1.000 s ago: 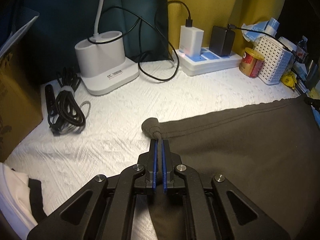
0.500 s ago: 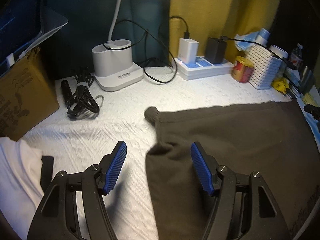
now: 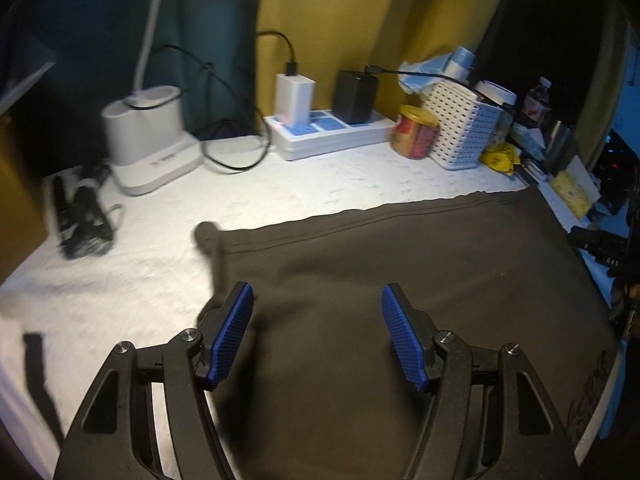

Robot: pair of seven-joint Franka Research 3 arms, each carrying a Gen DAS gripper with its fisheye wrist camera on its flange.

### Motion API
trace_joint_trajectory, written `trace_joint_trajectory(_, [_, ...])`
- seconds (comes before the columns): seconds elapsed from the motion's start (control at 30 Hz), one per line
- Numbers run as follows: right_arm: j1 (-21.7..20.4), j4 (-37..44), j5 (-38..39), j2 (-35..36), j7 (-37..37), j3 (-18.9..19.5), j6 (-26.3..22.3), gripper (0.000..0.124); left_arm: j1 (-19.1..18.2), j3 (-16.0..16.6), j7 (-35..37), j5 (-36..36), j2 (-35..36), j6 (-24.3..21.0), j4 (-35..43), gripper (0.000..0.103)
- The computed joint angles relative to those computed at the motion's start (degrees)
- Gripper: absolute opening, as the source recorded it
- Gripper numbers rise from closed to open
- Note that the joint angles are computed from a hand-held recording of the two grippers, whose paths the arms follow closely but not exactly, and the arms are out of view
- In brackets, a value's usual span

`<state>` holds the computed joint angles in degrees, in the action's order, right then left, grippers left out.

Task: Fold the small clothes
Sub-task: 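Press the folded shirt flat with both open tools and pull them back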

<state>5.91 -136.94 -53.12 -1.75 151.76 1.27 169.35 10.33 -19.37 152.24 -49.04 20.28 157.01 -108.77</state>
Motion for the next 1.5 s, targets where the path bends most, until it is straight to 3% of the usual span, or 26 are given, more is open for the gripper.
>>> trace_joint_trajectory(0.07, [0.2,-0.2,0.4,0.0,0.5,0.2,-0.1,0.041,-2.4,2.7,-6.7,6.1,2.3,-1.7,2.8,0.067])
trace_joint_trajectory(0.13, [0.4,-0.2,0.6,0.1,0.8,0.3,-0.2,0.04,-4.9,5.3,-14.3,12.9,4.4,0.4,4.5,0.067])
trace_joint_trajectory(0.3, [0.8,-0.6,3.0,0.1,-0.3,0.3,-0.7,0.041,-0.3,0.9,-14.5,13.5,5.7,2.7,4.6,0.066])
trace_joint_trajectory(0.43, [1.1,-1.5,4.8,-0.3,-1.2,0.6,-1.0,0.041,-3.0,4.0,-22.9,20.3,4.7,11.3,1.1,0.067])
trace_joint_trajectory(0.5, [1.2,-2.0,4.4,-1.0,-0.7,1.0,-1.3,0.041,-0.1,0.9,-21.8,19.7,3.6,13.3,-1.0,0.067])
trace_joint_trajectory(0.63, [1.2,-3.1,4.5,-2.4,-0.8,2.2,-1.6,0.041,9.3,-9.9,-14.2,15.8,-0.7,16.0,-7.2,0.067])
trace_joint_trajectory(0.73, [1.1,-3.7,3.2,-3.2,0.0,3.6,-2.3,0.041,14.4,-15.9,-7.3,7.9,-3.7,13.2,-9.9,0.067])
trace_joint_trajectory(0.8, [1.5,-3.7,2.8,-3.0,-0.3,4.3,-3.5,0.041,14.8,-16.6,-4.1,4.3,-5.6,10.7,-11.4,0.067])
trace_joint_trajectory(0.93, [2.2,-3.9,1.8,-2.6,0.5,4.5,-6.1,0.046,11.8,-14.6,-2.9,3.3,-8.4,8.0,-14.9,0.067])
trace_joint_trajectory(1.1, [2.2,-5.2,0.2,-4.1,3.1,4.4,-7.3,0.052,7.4,-9.7,-5.2,4.9,-10.2,8.6,-18.4,0.067])
trace_joint_trajectory(1.23, [2.0,-6.8,-0.4,-6.1,4.7,5.3,-8.8,0.053,5.9,-8.1,0.1,-0.1,-11.7,11.3,-20.8,0.067])
trace_joint_trajectory(1.5, [0.8,-12.0,-0.1,-11.9,8.4,8.3,-10.5,0.053,2.6,-3.6,7.3,-9.6,-15.7,8.0,-23.3,0.067])
